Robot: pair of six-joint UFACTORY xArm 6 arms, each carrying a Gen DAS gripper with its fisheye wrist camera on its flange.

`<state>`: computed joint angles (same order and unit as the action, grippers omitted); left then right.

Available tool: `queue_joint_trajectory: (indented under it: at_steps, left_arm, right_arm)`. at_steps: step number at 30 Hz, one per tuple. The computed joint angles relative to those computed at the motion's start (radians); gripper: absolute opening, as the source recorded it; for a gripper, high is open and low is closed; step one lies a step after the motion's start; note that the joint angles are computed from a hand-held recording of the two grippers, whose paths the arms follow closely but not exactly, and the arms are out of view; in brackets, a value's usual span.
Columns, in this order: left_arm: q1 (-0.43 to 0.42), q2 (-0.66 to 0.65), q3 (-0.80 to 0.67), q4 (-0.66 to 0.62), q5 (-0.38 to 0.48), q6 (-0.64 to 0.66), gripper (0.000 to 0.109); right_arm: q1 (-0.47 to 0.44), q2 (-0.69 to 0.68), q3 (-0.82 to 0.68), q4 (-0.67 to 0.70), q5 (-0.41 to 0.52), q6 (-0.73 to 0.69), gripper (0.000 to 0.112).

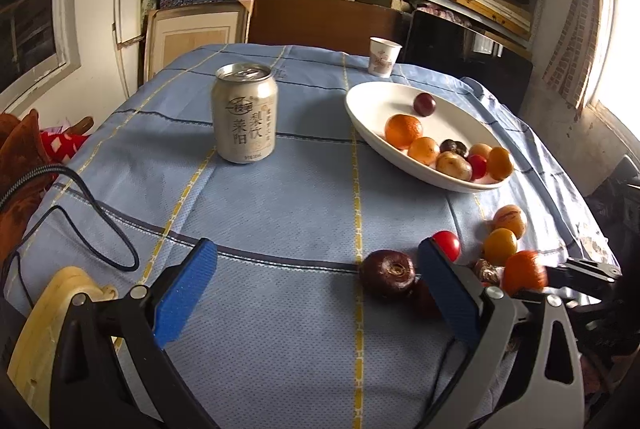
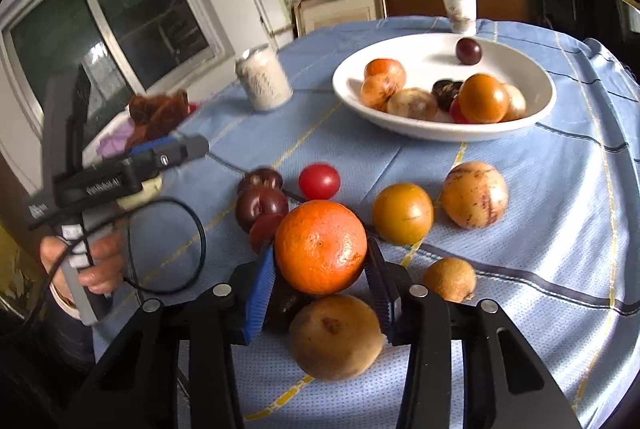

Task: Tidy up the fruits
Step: 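Grasp the large orange with the right gripper while the left grasps a large tan fruit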

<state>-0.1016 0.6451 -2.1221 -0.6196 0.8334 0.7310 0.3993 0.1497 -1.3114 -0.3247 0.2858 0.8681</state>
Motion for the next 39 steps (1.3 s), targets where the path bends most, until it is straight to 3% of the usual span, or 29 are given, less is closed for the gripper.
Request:
queue_joint_trajectory:
  at_steps: [3,6,12,15,19,22,25,30,34,39]
  left_arm:
    - [0.014,0.051,-0.082,0.001,0.058,-0.051,0.098]
    - [0.022,0.113,-0.190,0.007,0.159,-0.057,0.098]
    - [0.017,0.169,-0.283,0.026,0.268,-0.042,0.098]
    - [0.019,0.114,-0.205,-0.052,0.305,0.070,0.098]
    - [0.023,0.010,-0.070,-0.172,0.433,0.307,0.098]
    - [-0.008,-0.140,0.161,-0.198,0.332,0.502,0.098]
    - [-0.024,-0.202,0.244,-0.226,0.314,0.592,0.098]
    - [-0.063,-0.212,0.243,-0.205,0.354,0.626,0.097]
    - [-0.093,-0.204,0.224,-0.148,0.413,0.646,0.082]
    - [-0.133,-0.186,0.203,-0.061,0.455,0.651,0.073]
  right_arm:
    - [-0.029,-0.049,0.050,-0.196,-0.061,0.210,0.045]
    - [-0.052,-0.088,0.091,-0.305,-0.099,0.346,0.045]
    - [-0.064,-0.116,0.121,-0.393,-0.121,0.439,0.045]
    - [-0.061,-0.118,0.124,-0.393,-0.124,0.432,0.045]
    - [-0.064,-0.129,0.136,-0.426,-0.133,0.468,0.045]
    - [-0.085,-0.157,0.159,-0.531,-0.152,0.591,0.045]
    - [-0.107,-0.207,0.185,-0.723,-0.134,0.805,0.045]
    - [-0.116,-0.269,0.229,-0.866,-0.081,0.966,0.045]
    - [-0.126,-0.286,0.258,-0.896,-0.100,1.020,0.045]
    - [-0.126,-0.289,0.269,-0.904,-0.096,1.034,0.045]
